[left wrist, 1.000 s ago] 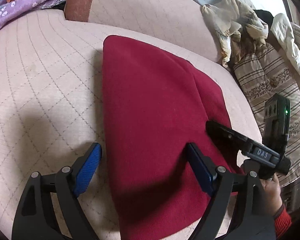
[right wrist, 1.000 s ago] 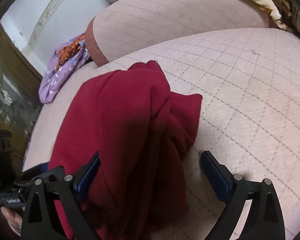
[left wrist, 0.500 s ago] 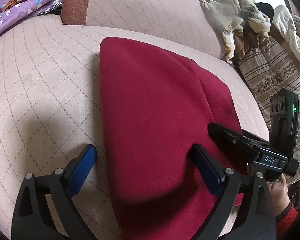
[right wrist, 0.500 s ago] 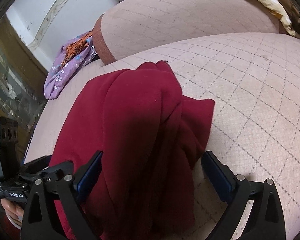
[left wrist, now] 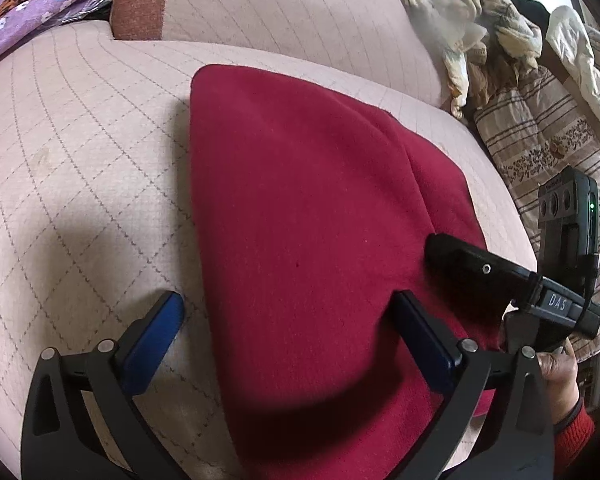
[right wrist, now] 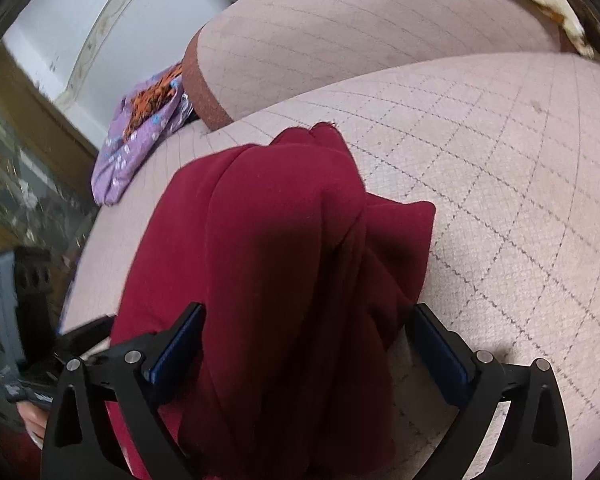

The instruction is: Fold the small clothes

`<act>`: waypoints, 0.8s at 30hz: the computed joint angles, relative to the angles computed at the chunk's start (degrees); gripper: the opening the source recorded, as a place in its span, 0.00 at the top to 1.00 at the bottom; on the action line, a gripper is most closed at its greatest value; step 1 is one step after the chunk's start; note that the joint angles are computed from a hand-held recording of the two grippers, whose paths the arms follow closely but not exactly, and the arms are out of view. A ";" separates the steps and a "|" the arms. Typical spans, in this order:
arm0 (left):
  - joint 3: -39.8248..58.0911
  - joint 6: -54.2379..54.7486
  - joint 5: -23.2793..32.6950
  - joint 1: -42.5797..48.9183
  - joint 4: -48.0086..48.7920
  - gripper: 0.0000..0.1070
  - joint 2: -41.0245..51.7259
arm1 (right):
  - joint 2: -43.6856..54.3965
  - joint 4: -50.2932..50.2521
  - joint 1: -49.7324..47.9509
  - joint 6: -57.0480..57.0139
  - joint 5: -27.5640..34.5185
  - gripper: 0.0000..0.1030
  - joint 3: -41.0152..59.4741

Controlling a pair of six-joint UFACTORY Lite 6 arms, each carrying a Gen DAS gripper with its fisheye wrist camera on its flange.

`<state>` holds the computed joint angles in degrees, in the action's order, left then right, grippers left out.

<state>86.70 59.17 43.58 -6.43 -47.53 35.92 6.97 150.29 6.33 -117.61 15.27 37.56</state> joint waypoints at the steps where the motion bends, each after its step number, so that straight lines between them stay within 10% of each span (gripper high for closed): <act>1: 0.50 -0.59 0.19 -0.30 0.53 0.04 0.29 | 0.38 -0.74 -0.46 0.74 1.05 0.02 -0.12; 5: 3.27 -2.18 1.69 -0.60 1.38 0.04 2.11 | 1.99 1.68 0.16 -2.79 0.28 0.04 1.62; 7: 2.26 -0.93 1.08 -0.43 -0.51 0.07 1.68 | 2.20 3.89 0.98 -5.61 0.21 0.27 2.14; 14: -3.42 4.51 2.97 1.78 -5.58 0.58 -4.17 | -1.22 8.90 3.55 -10.32 -2.39 0.51 2.43; 24: -10.26 6.56 13.74 14.63 0.23 0.61 -16.55 | -12.17 24.72 15.44 -17.13 -9.80 0.61 1.79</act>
